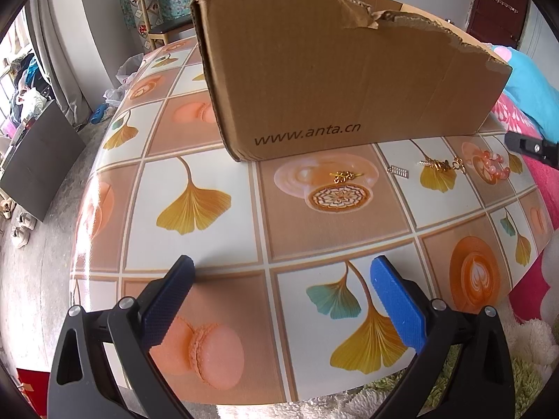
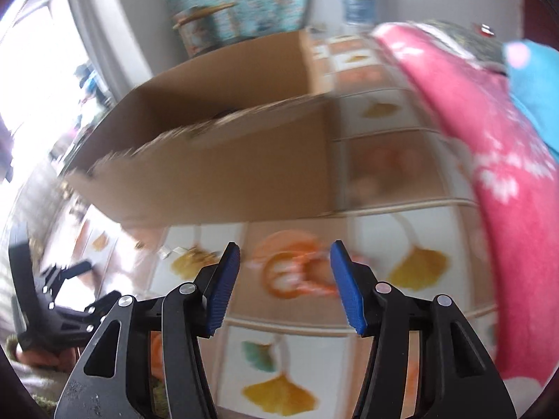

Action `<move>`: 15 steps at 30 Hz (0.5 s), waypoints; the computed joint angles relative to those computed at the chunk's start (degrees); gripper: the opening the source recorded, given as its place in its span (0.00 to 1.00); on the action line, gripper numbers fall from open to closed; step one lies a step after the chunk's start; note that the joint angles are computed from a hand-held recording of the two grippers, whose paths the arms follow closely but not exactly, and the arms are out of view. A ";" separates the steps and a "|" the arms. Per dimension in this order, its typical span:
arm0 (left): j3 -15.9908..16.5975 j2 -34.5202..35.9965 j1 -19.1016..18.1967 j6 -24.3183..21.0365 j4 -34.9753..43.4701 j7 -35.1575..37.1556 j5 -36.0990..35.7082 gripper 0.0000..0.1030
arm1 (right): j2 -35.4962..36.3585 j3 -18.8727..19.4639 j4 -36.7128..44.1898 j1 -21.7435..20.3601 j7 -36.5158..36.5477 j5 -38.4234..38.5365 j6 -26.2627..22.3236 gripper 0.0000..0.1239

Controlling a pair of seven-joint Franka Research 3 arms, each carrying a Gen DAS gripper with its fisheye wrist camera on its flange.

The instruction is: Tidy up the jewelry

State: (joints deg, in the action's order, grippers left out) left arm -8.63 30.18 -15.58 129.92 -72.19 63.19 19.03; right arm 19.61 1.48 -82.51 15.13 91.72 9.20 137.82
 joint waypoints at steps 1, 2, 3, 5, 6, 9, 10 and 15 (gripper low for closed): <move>0.64 -0.21 -0.69 -0.22 -0.09 -1.12 1.19 0.96 | 1.05 0.45 1.26 -0.08 -0.76 0.57 -0.65 0.38; 1.06 -0.91 -1.09 0.86 -1.14 -2.08 2.38 0.96 | 1.51 1.03 1.76 -0.21 -1.64 1.59 -1.16 0.37; 1.02 -2.11 -1.01 3.42 -3.13 -2.48 3.12 0.96 | 1.33 1.38 1.51 -0.21 -2.21 2.39 -1.33 0.34; 0.93 -3.90 -0.90 7.81 -5.97 -3.01 4.50 0.96 | 2.29 1.94 2.67 -0.06 -3.57 3.49 -1.86 0.31; 0.83 -4.58 -0.87 10.09 -7.06 -2.98 5.22 0.95 | 2.62 1.97 3.06 0.07 -4.00 3.72 -2.07 0.28; -0.10 -5.05 -0.42 14.78 -8.10 -1.35 5.36 0.91 | 3.74 2.32 4.57 0.23 -5.19 4.93 -3.53 0.24; -0.37 -4.70 -0.37 15.36 -7.66 -0.66 5.03 0.89 | 3.75 2.28 4.49 0.46 -5.18 5.05 -3.59 0.23; -2.53 -1.58 0.35 16.69 -3.95 5.94 1.10 0.72 | 4.71 2.14 5.65 0.47 -5.53 6.03 -4.28 0.20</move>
State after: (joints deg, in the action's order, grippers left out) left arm -11.16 28.60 -15.23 146.61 -76.14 69.12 20.13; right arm 24.32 3.61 -76.85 15.61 86.19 15.23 133.54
